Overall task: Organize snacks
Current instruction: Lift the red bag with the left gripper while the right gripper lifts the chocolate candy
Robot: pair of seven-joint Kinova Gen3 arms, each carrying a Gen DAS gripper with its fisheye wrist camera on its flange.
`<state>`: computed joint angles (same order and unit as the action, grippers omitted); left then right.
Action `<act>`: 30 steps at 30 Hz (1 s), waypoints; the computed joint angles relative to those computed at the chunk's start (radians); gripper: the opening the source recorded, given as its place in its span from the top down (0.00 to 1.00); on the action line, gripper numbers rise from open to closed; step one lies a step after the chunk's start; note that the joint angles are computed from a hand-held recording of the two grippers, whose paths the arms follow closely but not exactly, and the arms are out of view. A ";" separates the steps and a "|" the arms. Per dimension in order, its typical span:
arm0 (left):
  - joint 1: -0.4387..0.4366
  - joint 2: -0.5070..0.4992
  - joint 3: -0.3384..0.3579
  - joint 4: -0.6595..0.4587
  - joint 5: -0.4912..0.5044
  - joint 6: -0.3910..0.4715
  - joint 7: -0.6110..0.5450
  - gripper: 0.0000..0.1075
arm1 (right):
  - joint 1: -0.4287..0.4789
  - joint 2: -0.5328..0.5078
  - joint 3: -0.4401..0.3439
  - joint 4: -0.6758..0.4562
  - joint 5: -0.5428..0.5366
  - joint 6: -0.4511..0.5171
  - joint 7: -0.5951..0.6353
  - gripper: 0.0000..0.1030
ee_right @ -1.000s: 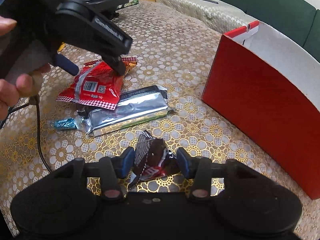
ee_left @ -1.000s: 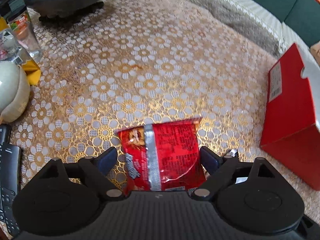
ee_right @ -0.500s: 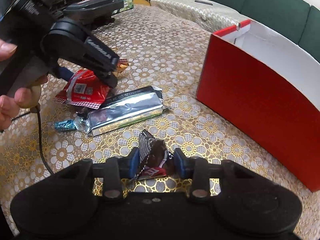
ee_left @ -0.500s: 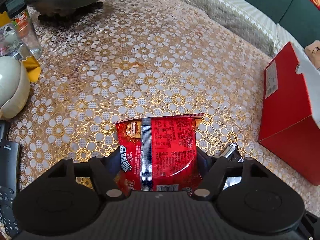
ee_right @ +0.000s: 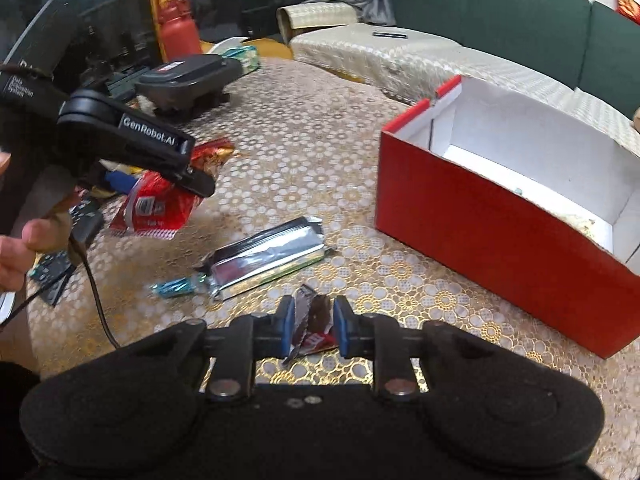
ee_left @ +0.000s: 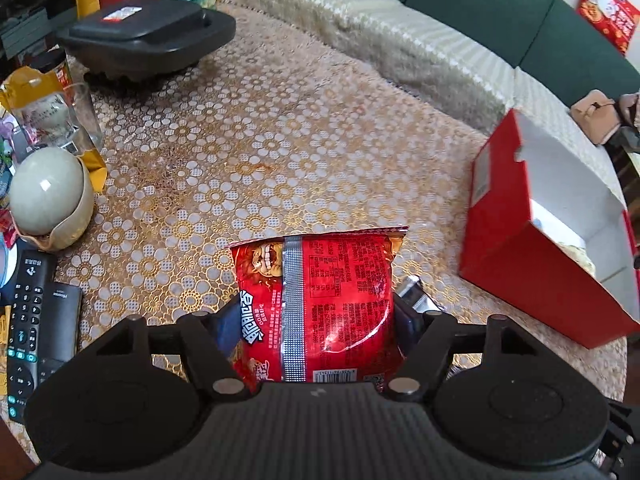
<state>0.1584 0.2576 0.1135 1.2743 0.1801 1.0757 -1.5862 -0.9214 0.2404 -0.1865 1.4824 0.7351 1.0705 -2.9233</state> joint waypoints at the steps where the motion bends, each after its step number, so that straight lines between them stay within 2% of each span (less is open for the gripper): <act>1: -0.006 -0.010 0.002 0.008 0.010 0.001 -0.008 0.33 | 0.002 -0.002 -0.002 0.002 -0.005 -0.004 0.005 0.79; 3: -0.017 -0.027 0.003 0.024 0.027 0.000 -0.025 0.33 | 0.009 -0.004 -0.012 0.006 -0.004 -0.009 -0.002 0.79; 6: -0.029 -0.046 0.001 0.046 0.047 -0.001 -0.046 0.33 | -0.017 0.019 0.003 -0.022 0.006 0.048 -0.010 0.79; 8: -0.037 -0.051 0.000 0.055 0.061 0.000 -0.058 0.33 | -0.016 0.020 0.005 -0.012 0.018 0.035 -0.003 0.79; 11: -0.043 -0.049 -0.002 0.058 0.074 0.001 -0.069 0.33 | 0.017 0.043 0.004 -0.036 -0.040 0.019 0.080 0.79; 18: -0.056 -0.029 -0.004 0.048 0.093 0.008 -0.084 0.33 | 0.033 0.108 0.041 -0.080 -0.098 0.012 0.189 0.78; 21: -0.057 -0.020 -0.003 0.046 0.096 0.005 -0.087 0.33 | 0.029 0.122 0.054 -0.094 -0.104 0.009 0.230 0.74; 24: -0.059 -0.014 -0.002 0.048 0.103 0.004 -0.089 0.33 | 0.026 0.147 0.060 -0.116 -0.111 0.032 0.282 0.61; 26: -0.060 -0.013 -0.001 0.052 0.104 -0.001 -0.093 0.33 | 0.019 0.147 0.075 -0.109 -0.116 0.017 0.270 0.56; 30: -0.059 -0.011 -0.001 0.054 0.103 -0.002 -0.095 0.33 | 0.032 0.129 0.082 -0.073 -0.127 -0.030 0.254 0.55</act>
<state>0.0993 0.2468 0.1128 1.3279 0.2830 1.0737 -1.6814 -0.8897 0.3694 -0.1049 1.4094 0.6079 1.0408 -2.6690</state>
